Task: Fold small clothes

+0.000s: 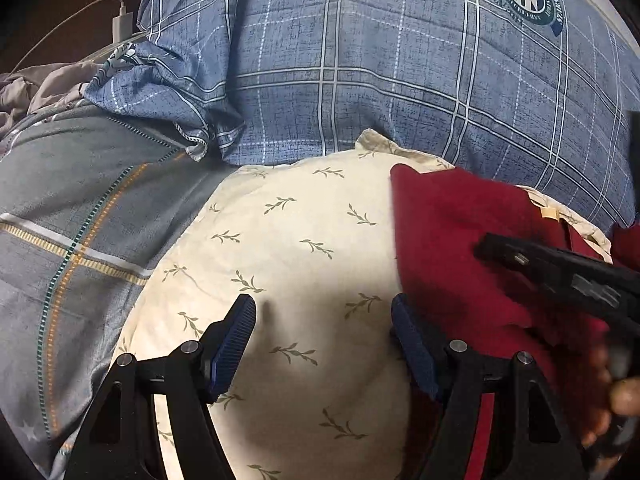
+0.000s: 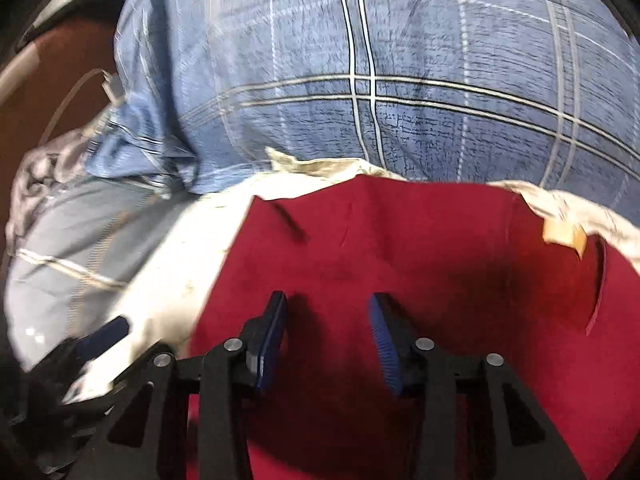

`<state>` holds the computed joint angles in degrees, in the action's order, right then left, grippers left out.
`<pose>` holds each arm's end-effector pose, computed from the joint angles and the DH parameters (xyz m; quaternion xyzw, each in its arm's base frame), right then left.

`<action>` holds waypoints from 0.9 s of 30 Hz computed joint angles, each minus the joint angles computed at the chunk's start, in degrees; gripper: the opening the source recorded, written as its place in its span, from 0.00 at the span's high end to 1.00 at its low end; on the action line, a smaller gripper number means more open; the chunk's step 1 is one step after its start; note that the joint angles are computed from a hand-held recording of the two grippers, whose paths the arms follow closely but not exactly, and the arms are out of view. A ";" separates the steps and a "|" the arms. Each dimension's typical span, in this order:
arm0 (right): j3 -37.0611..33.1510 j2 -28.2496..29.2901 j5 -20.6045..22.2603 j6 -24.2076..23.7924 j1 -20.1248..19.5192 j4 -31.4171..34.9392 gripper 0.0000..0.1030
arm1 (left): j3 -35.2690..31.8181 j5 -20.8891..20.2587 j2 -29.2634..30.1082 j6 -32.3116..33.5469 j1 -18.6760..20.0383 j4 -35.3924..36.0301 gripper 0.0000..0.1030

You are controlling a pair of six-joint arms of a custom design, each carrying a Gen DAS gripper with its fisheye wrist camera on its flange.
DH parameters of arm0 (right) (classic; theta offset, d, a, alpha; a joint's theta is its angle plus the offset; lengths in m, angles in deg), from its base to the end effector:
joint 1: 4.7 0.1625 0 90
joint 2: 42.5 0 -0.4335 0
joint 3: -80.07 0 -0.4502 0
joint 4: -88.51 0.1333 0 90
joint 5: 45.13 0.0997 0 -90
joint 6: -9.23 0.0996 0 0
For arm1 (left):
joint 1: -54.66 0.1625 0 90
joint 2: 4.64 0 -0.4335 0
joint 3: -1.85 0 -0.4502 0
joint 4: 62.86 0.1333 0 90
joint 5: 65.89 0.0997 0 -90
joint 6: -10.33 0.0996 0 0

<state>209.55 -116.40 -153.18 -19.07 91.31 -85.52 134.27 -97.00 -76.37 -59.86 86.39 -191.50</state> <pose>0.1550 -0.4940 0.1719 0.2455 -0.9261 0.2087 0.1961 -0.2502 -0.4117 0.0965 0.0047 0.8599 -0.3621 0.3598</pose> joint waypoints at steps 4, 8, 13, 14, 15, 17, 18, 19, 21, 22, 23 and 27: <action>2.81 -1.16 -4.54 -2.45 0.35 1.45 0.54 | 0.01 -0.15 -0.10 -0.88 -0.24 0.37 0.32; 6.61 -2.64 -5.02 -3.80 0.28 -3.29 0.54 | 0.03 0.36 0.00 -1.26 -0.95 0.42 0.32; 6.62 -6.84 -4.29 -0.28 0.30 0.48 0.53 | -0.34 0.80 0.68 -1.06 -1.91 1.61 0.32; 6.64 -7.49 -4.44 -0.21 0.26 -0.19 0.51 | -0.46 0.80 0.85 -0.88 -2.04 1.74 0.32; 6.50 -7.67 -5.04 -0.30 0.22 -1.50 0.49 | -0.54 0.85 0.96 -0.76 -2.17 1.73 0.32; 6.11 -7.40 -6.59 -0.16 -0.04 -4.34 0.46 | -0.67 0.97 1.10 -0.45 -2.34 1.45 0.32; 5.97 -7.43 -7.64 -0.13 -0.42 -5.32 0.45 | -0.66 0.98 1.13 -0.13 -2.44 1.11 0.32; 5.66 -7.12 -8.32 -0.10 -0.78 -5.86 0.45 | -0.76 1.02 1.21 0.06 -2.52 1.00 0.32; 5.41 -6.38 -10.01 -0.01 -2.07 -7.76 0.44 | -0.68 1.15 1.51 1.26 -2.68 -0.48 0.32; 5.50 -6.79 -10.68 0.28 -2.76 -6.99 0.39 | -0.51 1.10 1.74 2.37 -2.75 -2.06 0.32; 5.15 -6.06 -11.62 0.98 -3.61 -5.86 0.37 | -0.30 0.93 1.99 3.74 -2.78 -3.96 0.32; 6.64 -5.15 -12.23 -3.86 -3.08 -10.74 0.36 | 0.93 -2.56 3.43 14.26 -2.17 -17.42 0.32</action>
<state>216.19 -121.55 -165.42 -22.94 88.24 -96.26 135.20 -99.56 -72.94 -45.60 84.22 -208.92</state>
